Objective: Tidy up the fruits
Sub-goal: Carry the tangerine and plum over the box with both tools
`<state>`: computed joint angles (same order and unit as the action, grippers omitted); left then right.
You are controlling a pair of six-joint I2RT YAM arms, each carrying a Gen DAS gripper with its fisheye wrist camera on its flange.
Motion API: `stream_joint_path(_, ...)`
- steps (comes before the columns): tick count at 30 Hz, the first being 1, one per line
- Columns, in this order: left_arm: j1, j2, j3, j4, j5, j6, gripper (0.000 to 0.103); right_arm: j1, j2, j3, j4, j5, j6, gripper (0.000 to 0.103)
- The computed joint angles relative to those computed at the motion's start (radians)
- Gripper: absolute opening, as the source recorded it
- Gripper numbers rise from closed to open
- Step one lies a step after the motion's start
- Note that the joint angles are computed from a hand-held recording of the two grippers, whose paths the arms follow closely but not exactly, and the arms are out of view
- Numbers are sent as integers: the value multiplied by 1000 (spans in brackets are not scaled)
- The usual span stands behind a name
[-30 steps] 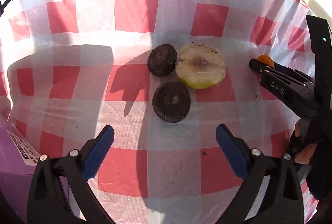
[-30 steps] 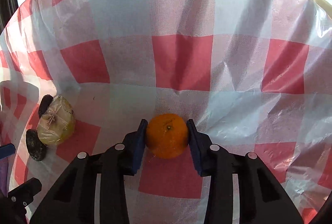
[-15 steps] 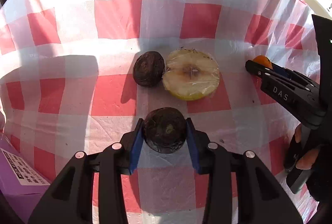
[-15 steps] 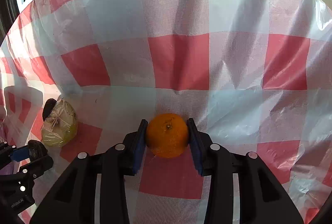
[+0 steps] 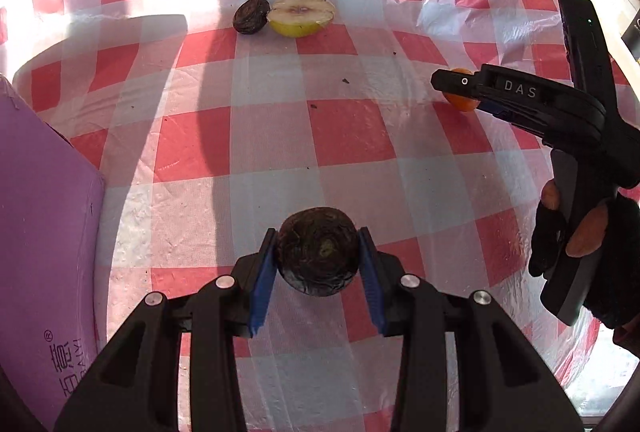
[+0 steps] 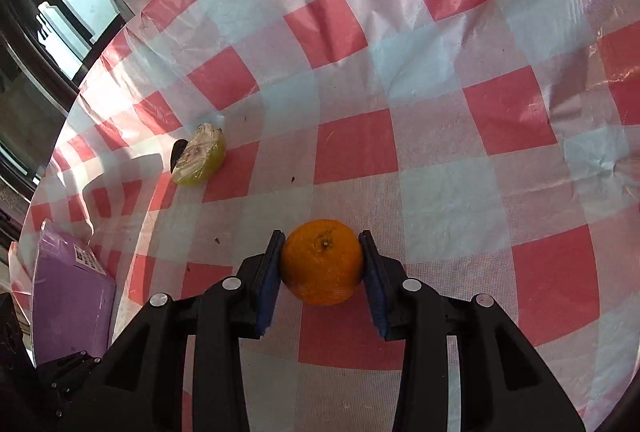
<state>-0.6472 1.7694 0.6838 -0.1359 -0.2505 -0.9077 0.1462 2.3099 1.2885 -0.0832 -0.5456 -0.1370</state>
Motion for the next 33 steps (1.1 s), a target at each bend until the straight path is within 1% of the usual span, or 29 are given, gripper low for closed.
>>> stream_joint_path(4, -85, -10, -40, 26, 1, -52, 39, 10, -74, -114, -1, 9, -44, 38)
stream_joint_path(6, -97, -32, -63, 41, 12, -68, 39, 22, -112, -170, 5, 14, -58, 38)
stream_joint_path(10, -122, -75, -99, 60, 17, -80, 39, 58, -171, -280, 64, 49, -43, 38)
stream_joint_path(15, -150, -148, -155, 90, 36, -64, 39, 54, -276, -426, 122, 93, -21, 38)
stream_joint_path(18, -165, -191, -175, 90, 47, -21, 39, 41, -359, -520, 140, 118, -2, 38)
stream_joint_path(23, -210, -306, -209, 26, 46, 34, 39, 43, -489, -682, 179, 167, 95, 38)
stream_joint_path(26, -252, -393, -234, -27, 34, 43, 39, 64, -568, -780, 203, 191, 167, 38)
stream_joint_path(30, -299, -531, -271, -102, 11, 59, 39, 127, -678, -895, 223, 231, 267, 38)
stream_joint_path(33, -320, -641, -282, -167, -21, 76, 39, 207, -762, -949, 204, 283, 336, 38)
